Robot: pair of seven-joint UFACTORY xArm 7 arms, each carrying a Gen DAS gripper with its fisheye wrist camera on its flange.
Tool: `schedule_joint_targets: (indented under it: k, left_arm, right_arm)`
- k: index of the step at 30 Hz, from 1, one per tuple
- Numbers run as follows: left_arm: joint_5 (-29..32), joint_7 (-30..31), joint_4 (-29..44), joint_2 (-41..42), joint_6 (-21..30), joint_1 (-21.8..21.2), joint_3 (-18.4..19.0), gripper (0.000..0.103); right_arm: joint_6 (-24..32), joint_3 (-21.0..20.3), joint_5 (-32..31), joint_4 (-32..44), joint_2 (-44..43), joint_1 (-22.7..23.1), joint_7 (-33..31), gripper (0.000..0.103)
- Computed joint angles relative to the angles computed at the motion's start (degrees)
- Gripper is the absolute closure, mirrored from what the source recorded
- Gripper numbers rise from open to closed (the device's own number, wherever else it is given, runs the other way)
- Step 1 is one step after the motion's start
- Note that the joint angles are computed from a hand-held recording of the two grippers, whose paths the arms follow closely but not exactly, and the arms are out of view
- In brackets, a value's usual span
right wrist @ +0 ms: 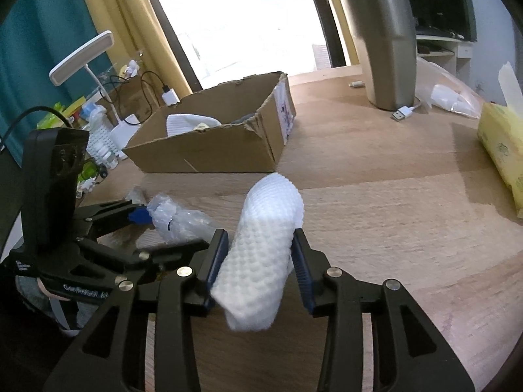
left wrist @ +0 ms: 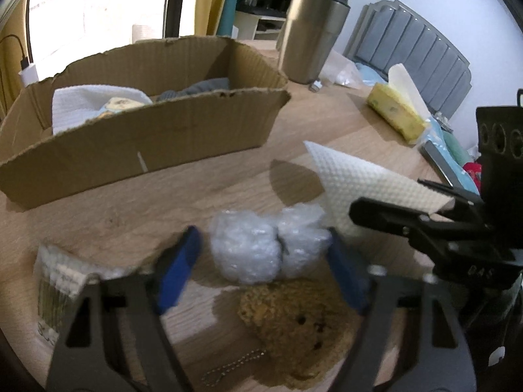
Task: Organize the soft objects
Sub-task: 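Grasp the bubble-wrap bundle with the left tool while the right tool holds the cloth, then carry the bubble wrap and white cloth over the box with both tools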
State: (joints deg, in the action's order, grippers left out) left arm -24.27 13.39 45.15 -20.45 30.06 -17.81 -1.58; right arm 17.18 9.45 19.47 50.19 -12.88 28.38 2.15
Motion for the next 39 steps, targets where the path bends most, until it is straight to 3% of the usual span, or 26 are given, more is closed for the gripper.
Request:
schedule_joint_targets:
  k: [3,5,6,10,39]
  left_arm:
    - [-0.42,0.55,-0.37,-0.63,-0.18,-0.15,0.44,0.041]
    - [-0.97,1.12,-0.71,-1.29,-0.34,-0.3,0.85,0.042]
    - [-1.32,1.52,-0.96,-1.77,-0.43,-0.43,1.11,0.042]
    - [-2.0,2.36,-1.84,-3.88,-1.0,-0.63,1.86,0.042]
    - [1.35,3.51,-5.54,-15.86,-2.95,4.95,9.47,0.042]
  right_arm:
    - [0.13,0.16,-0.46,-0.36,-0.56,-0.27,0.61,0.061]
    - [-0.15,0.43,-1.36,-0.82,-1.22,-0.62,1.5,0.067]
    - [-0.26,0.43,-1.68,-1.01,-1.53,-0.62,1.59,0.075]
    - [-0.37,1.3,-4.77,-0.56,-1.92,-1.24,3.38,0.081]
    - [0.99,5.78,-23.06,16.8,8.15,-1.85,13.49,0.082]
